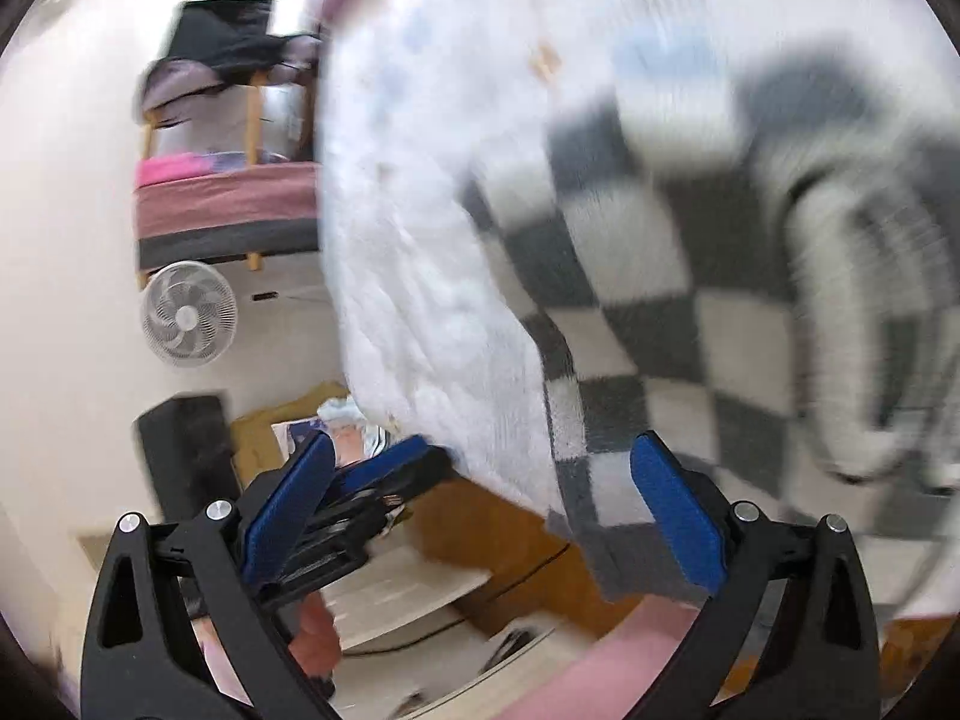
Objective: Fold large clothes
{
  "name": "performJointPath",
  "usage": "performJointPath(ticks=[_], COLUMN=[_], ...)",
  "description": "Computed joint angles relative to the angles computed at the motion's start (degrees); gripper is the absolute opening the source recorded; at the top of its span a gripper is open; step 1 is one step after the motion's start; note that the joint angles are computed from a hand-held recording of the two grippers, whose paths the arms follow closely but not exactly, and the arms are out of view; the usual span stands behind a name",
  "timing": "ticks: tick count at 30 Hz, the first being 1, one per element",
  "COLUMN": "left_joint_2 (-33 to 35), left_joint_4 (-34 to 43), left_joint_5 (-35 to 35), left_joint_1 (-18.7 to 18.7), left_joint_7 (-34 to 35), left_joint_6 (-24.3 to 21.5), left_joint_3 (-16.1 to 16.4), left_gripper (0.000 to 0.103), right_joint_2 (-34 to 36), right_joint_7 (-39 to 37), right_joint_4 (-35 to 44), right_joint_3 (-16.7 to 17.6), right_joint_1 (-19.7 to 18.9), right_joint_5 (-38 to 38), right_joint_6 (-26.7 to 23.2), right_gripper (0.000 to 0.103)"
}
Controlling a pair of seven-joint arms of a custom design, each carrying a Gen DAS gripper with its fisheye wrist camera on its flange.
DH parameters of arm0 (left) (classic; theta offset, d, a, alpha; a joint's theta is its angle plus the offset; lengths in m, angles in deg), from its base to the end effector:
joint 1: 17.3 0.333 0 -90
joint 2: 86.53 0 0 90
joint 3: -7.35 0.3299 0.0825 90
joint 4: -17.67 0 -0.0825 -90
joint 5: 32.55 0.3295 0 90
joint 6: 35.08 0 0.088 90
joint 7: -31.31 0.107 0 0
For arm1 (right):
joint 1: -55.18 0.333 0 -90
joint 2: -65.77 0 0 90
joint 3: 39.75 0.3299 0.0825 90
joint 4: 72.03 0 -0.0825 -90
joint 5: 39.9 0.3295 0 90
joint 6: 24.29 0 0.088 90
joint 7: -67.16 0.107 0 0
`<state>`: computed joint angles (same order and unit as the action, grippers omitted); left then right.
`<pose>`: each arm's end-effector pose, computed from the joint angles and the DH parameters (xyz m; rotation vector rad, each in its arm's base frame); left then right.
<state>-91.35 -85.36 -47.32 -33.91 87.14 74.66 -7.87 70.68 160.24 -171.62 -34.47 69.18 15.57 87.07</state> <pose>0.4132 -0.2846 0.6164 2.1816 -1.9682 0.3568 0.5086 0.2346 0.5853 -1.6494 1.7168 0.9100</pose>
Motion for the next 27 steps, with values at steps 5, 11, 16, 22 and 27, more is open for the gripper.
performJointPath(ticks=[5, 11, 16, 22, 27], left_joint_2=[8.9, 17.5, 25.4, 28.7, 32.1], left_joint_4=[9.9, 17.9, 26.9, 28.0, 31.9], left_joint_5=[3.1, 12.0, 16.4, 15.9, 19.3], left_joint_1=[-3.5, -8.1, -10.4, -10.4, -12.2], left_joint_7=[0.8, -6.3, -7.6, -8.8, -6.4], left_joint_6=[2.0, 5.7, -0.3, -2.4, -6.2], left_joint_3=[-2.1, -0.6, 1.4, 2.9, 3.7], left_gripper=[0.041, 0.04, 0.04, 0.04, 0.038], right_joint_2=[-6.6, -5.4, 0.7, 5.6, 7.2], right_joint_7=[5.1, 3.7, 6.6, 12.1, 13.1], right_joint_4=[0.9, 0.7, 3.7, 4.9, 5.4], right_joint_3=[-1.4, -1.8, -0.6, -0.6, 0.4], right_joint_1=[0.6, 1.0, 2.0, 0.6, 2.0], right_joint_5=[-26.0, -33.2, -35.9, -36.4, -42.8], right_joint_6=[4.2, 6.9, 5.3, 4.1, 5.6], right_gripper=[0.071, 0.005, 0.005, 0.0, 0.0])
